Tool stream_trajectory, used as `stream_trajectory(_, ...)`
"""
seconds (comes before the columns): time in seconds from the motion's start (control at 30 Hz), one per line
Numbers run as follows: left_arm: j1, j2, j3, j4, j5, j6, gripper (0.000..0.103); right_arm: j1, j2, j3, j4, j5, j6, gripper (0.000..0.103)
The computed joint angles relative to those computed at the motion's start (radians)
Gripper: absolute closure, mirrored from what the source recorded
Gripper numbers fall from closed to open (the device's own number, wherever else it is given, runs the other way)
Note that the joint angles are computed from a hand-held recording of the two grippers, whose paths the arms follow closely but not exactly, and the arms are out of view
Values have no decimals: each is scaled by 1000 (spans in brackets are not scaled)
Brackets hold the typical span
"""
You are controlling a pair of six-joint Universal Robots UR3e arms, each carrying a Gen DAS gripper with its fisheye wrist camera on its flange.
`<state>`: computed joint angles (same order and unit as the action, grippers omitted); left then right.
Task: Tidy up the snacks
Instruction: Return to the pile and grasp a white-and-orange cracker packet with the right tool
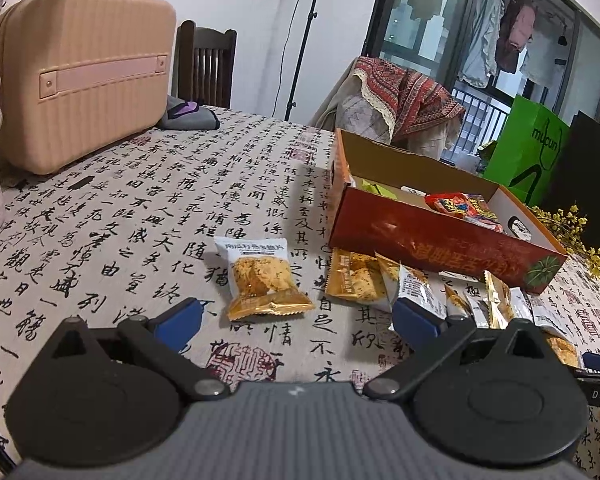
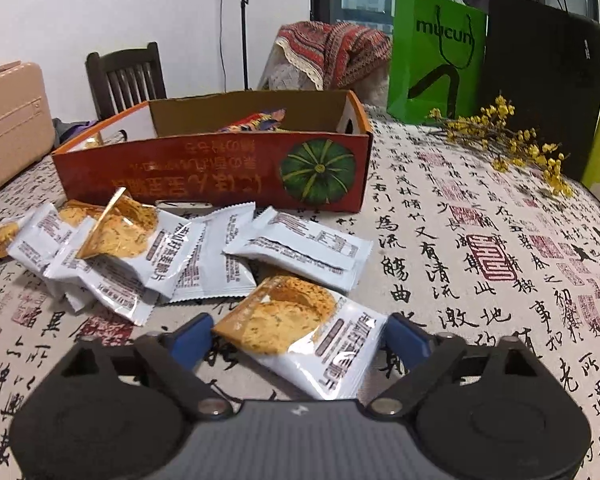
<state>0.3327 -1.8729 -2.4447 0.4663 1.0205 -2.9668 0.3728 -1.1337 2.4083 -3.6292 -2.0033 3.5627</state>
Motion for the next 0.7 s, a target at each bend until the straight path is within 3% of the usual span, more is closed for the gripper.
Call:
stream_trajectory(0.27, 30, 16, -17, -1, -15, 9, 0, 52, 7, 17, -31, -63, 30, 30)
stream_trajectory(0.7, -4, -34, 73, -36, 61, -10, 0, 140, 0, 78, -210, -182, 25, 31)
